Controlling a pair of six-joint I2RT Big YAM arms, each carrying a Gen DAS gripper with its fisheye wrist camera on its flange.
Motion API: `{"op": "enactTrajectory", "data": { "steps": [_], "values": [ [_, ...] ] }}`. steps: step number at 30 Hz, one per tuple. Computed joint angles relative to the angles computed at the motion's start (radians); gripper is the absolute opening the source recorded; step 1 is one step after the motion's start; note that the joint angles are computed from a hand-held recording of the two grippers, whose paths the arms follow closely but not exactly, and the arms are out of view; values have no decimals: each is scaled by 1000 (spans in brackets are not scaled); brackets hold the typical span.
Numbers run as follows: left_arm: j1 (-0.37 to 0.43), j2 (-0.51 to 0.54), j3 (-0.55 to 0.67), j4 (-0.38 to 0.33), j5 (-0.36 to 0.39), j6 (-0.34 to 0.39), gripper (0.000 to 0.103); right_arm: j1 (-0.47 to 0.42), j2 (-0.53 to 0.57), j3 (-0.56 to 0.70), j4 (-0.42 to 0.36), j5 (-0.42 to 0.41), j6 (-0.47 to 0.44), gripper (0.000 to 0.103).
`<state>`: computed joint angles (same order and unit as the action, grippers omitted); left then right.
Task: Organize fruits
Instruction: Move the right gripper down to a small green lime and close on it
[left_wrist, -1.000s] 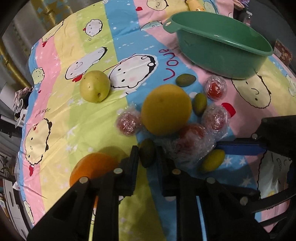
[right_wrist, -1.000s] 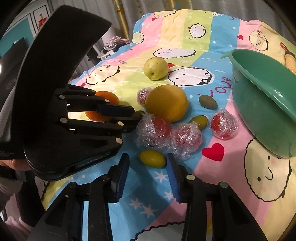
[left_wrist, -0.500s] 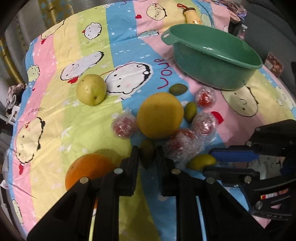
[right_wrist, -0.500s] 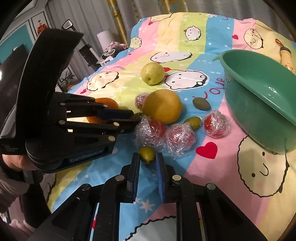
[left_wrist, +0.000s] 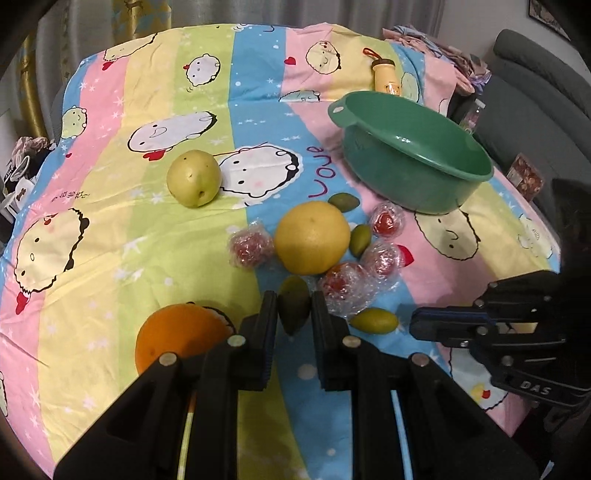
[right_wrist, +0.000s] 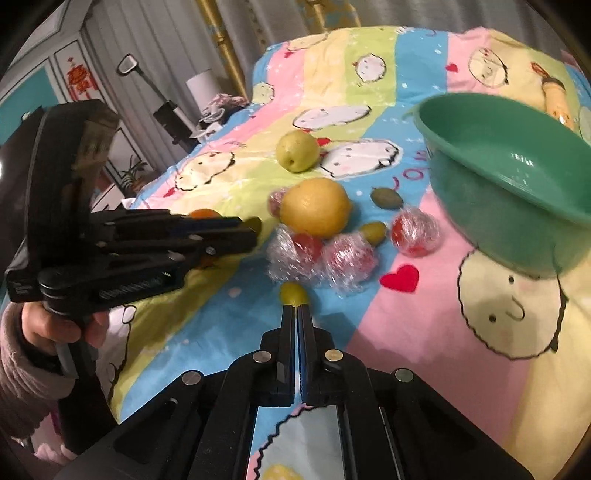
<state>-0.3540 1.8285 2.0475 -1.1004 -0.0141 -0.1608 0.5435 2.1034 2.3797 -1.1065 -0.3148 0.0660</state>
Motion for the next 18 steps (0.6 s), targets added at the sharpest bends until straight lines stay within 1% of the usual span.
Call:
{"op": "enactTrajectory", "data": {
  "steps": [3, 5, 7, 8, 10, 11, 12, 13, 17, 18],
  "values": [
    [3, -9, -12, 2, -1, 1, 18, 4, 2, -2, 0, 30, 8, 3],
    [4, -19, -23, 10, 5, 1, 18, 3, 9, 10, 7, 26, 20, 3],
    [3, -22, -25, 13, 8, 3, 18, 5, 32, 53, -15, 16, 5, 7],
    [3, -25, -29, 14, 9, 4, 18, 9, 55, 94, -45, 23, -9, 9],
    [1, -25, -32, 14, 8, 7, 18, 16, 94, 160, -94, 33, -30, 23],
    [1, -27, -34, 16, 9, 7, 18, 18, 118, 199, -121, 38, -33, 27],
    [1, -29, -37, 18, 12, 7, 18, 21, 133, 222, -134, 46, -37, 34],
    [1, -29, -39, 19, 13, 7, 18, 22, 142, 235, -137, 48, -41, 36],
    [2, -30, -39, 19, 18, 8, 18, 26, 197, 330, -173, 57, -58, 37],
    [2, -31, -40, 20, 17, 7, 18, 27, 222, 375, -197, 58, -61, 36]
  ]
}}
